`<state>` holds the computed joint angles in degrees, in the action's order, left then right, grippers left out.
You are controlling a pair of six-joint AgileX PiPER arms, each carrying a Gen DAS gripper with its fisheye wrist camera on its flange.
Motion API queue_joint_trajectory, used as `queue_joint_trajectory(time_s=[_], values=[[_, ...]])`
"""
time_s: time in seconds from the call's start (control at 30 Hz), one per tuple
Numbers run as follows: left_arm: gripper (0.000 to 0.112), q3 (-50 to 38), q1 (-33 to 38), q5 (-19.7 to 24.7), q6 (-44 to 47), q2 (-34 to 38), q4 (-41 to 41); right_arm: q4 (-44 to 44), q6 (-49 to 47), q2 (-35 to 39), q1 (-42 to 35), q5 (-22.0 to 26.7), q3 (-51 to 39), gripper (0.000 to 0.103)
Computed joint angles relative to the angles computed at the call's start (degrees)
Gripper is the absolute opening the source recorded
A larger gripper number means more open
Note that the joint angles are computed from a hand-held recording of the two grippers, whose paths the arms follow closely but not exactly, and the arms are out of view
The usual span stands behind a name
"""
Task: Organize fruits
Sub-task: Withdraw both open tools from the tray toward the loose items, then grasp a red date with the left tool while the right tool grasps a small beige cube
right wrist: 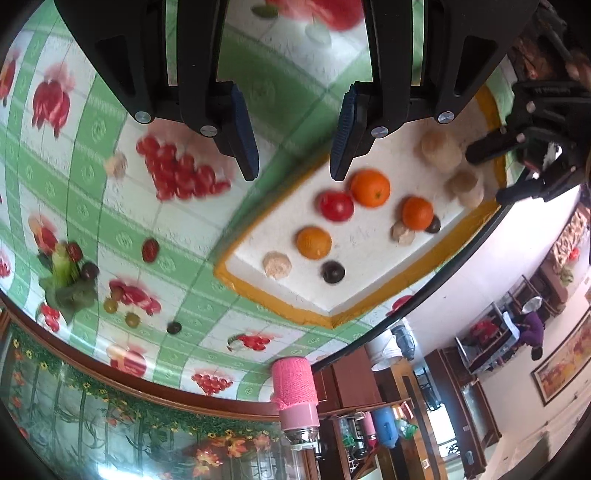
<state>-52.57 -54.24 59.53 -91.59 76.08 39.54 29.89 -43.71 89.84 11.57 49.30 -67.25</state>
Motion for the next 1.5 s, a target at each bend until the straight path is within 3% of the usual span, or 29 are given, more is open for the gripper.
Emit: queue_joint_trajectory(time_s=[0.23,0.4,0.57,0.67,0.73,0.97,1.07,1.13,1.23,1.5], values=[[0.103,-4.78,-6.7,5.77,-6.11,3.91,3.84,2.04,-6.56,-5.05,-9.9,1.02,9.92,0.039],[0.103,-8.82,-8.09,6.02,-5.08,8.11,3.56,3.51,-11.81,-5.19,-18.61,1.23,12.39,0.04],[0.103,-12.83,-7.37,4.91,-1.3,11.57,1.12,5.59,-13.13,-0.97,-24.43,1.22,7.96,0.04],[0.103,-15.47,-6.93,5.15,0.75,13.8,-0.75,7.63,-12.94,2.8,-24.65,0.67,2.85,0.041],[0.103,-16.87,-6.8,5.33,1.4,15.07,-1.45,8.46,-11.97,5.86,-23.18,-0.79,-0.86,0.056],[0.103,-21.93,-6.13,8.0,4.88,18.2,-2.79,6.53,-9.42,14.71,-17.43,-4.32,-9.4,0.057],[0.103,-24.11,-5.27,8.72,6.37,19.41,-2.5,7.75,-11.14,17.08,-16.75,-3.54,-11.28,0.046],[0.103,-26.19,-4.22,8.77,8.14,20.73,-2.49,6.79,-11.83,17.59,-15.86,-4.06,-11.28,0.026],[0.103,-31.19,-2.37,9.06,11.84,23.77,-2.42,8.16,-15.8,16.89,-15.73,-7.13,-9.59,0.017],[0.103,-56.98,5.04,8.75,28.16,40.54,-6.52,16.85,-26.47,13.9,-24.75,-1.8,-6.77,0.016]])
